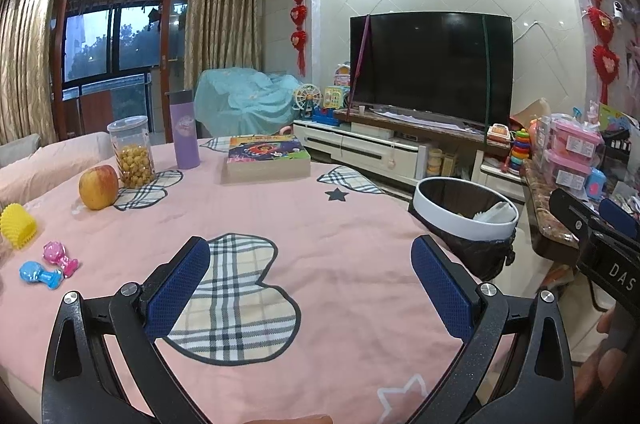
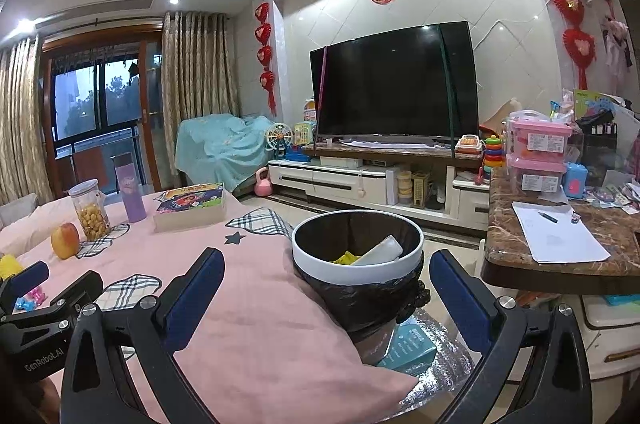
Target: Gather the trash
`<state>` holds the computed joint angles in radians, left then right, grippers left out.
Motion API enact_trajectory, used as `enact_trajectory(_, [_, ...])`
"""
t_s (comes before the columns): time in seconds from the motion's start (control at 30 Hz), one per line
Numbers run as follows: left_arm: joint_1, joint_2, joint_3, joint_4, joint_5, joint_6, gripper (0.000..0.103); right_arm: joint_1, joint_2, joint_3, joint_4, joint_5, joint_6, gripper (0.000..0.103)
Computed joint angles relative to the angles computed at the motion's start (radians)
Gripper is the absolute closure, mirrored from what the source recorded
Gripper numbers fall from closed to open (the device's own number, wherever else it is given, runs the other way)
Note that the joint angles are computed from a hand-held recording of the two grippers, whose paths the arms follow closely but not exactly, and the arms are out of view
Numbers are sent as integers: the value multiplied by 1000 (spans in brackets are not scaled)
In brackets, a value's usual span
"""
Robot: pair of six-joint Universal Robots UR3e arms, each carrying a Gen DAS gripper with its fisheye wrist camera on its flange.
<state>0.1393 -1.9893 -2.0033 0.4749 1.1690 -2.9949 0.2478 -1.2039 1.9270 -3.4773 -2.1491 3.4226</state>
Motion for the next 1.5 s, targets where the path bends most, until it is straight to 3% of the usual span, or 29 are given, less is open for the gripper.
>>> enact_trajectory(1.5, [13,-4,-4,11,-16,8,0,-4,-17,6,22,23,17,0])
